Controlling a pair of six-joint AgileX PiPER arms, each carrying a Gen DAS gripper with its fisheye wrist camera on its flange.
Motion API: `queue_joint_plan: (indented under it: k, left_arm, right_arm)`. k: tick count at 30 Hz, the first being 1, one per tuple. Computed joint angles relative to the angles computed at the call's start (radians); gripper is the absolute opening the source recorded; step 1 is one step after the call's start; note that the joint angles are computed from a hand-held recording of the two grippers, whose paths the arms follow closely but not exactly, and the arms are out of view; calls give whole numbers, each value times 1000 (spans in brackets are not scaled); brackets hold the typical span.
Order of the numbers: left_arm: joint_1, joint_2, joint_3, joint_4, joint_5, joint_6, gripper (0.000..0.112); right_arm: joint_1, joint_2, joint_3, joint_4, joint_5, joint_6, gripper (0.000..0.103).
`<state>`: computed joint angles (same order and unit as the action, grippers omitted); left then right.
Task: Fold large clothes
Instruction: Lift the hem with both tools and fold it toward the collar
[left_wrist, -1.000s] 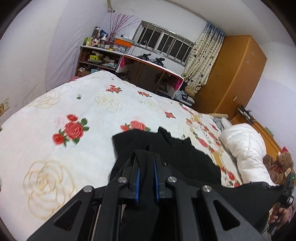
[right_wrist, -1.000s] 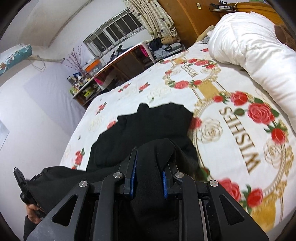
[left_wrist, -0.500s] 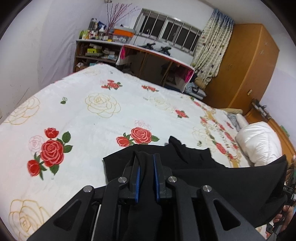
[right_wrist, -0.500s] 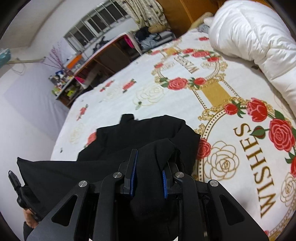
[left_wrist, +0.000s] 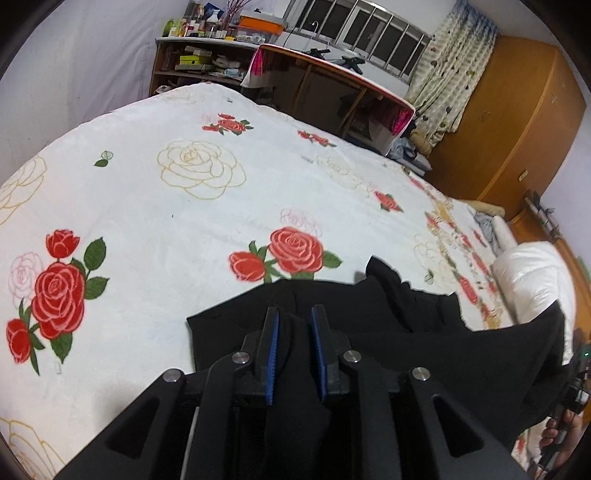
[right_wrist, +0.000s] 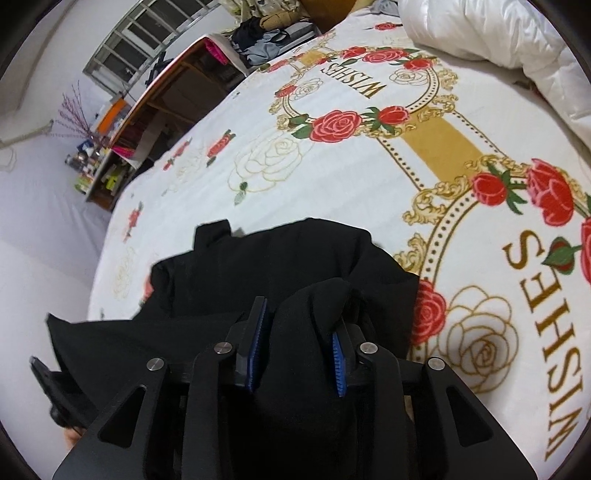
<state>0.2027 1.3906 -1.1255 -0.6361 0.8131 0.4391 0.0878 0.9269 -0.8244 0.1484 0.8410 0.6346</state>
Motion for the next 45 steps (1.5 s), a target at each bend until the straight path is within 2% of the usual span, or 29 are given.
queue_joint_plan:
  k: [2,3,4,5,6,10,12,14,17,21,25,29,30,31,32,33,35,36,39,40,42,43,45]
  left_arm:
    - [22,-24,-9,-21,-18,21,34]
    - [50,-32,-24,-60,-3,49,40]
    - [74,-37,-38,-92,16,66,50]
    - [87,-38,-53,-102,22,67,54]
    - [93,-47,-65,-100,27,67,54]
    - [97,-62,-81,-88,36,90,55]
    - [100,-70,-63,-95,38,109,57]
    - [107,-75,-37,-106,36,134,63]
    - [92,-55,-10,-88,24,151,68]
    - [25,30,-15,-24,10,132,68]
    - [-43,129,-58,-4,-3,121,68]
    - [-116,186,-91,26,-53,111,65]
    - [-130,187,-89,26,-71,117,58]
    - [-154,183,-82,57,-108,97,33]
    - [-172,175,-75,101,-144,64,21]
    - [-179,165,-65,115,-169,46,19]
    - [-155,127,-41,64,-213,71,14]
    - [-134,116,-37,15,-229,97,14]
    - [-86,153,-64,-85,-229,148,14]
    - [-98,186,-82,-63,-240,122,14]
    - [-154,245,-92,70,-302,3,14]
    - [-170,278,-101,102,-307,-41,14]
    - [-185,316,-97,108,-335,-57,15]
  right_arm:
    - [-52,-7,-20,77,12,-79,42]
    - [-68,-13,-27,106,15,-107,54]
    - [-73,-27,-41,111,13,-115,68]
    - [-62,-42,-62,76,13,-96,72]
    - [-29,-46,-90,14,15,-49,73]
    - [16,-63,-136,-54,23,-29,73]
    - [71,-82,-126,-136,18,31,73]
    - [76,-114,-90,-155,-2,42,73]
    - [26,-127,-27,-99,-31,-13,73]
    - [-34,-93,35,-35,-61,-109,73]
    - [-99,-21,68,60,-123,-260,73]
    - [-97,91,37,72,-171,-337,73]
    - [-91,111,27,65,-175,-340,70]
    - [-71,132,20,31,-192,-316,39]
    - [-41,158,3,-32,-195,-262,24]
    - [-6,172,-7,-108,-192,-186,18]
    - [52,167,-18,-246,-207,-69,16]
    - [42,151,-15,-262,-226,-55,16]
    - [-66,152,5,-139,-301,-152,16]
    - [-74,177,3,-133,-315,-157,16]
    - [-43,260,-4,-232,-333,-76,16]
    - [-36,305,-6,-262,-341,-47,16]
    - [-46,360,12,-259,-377,-38,17]
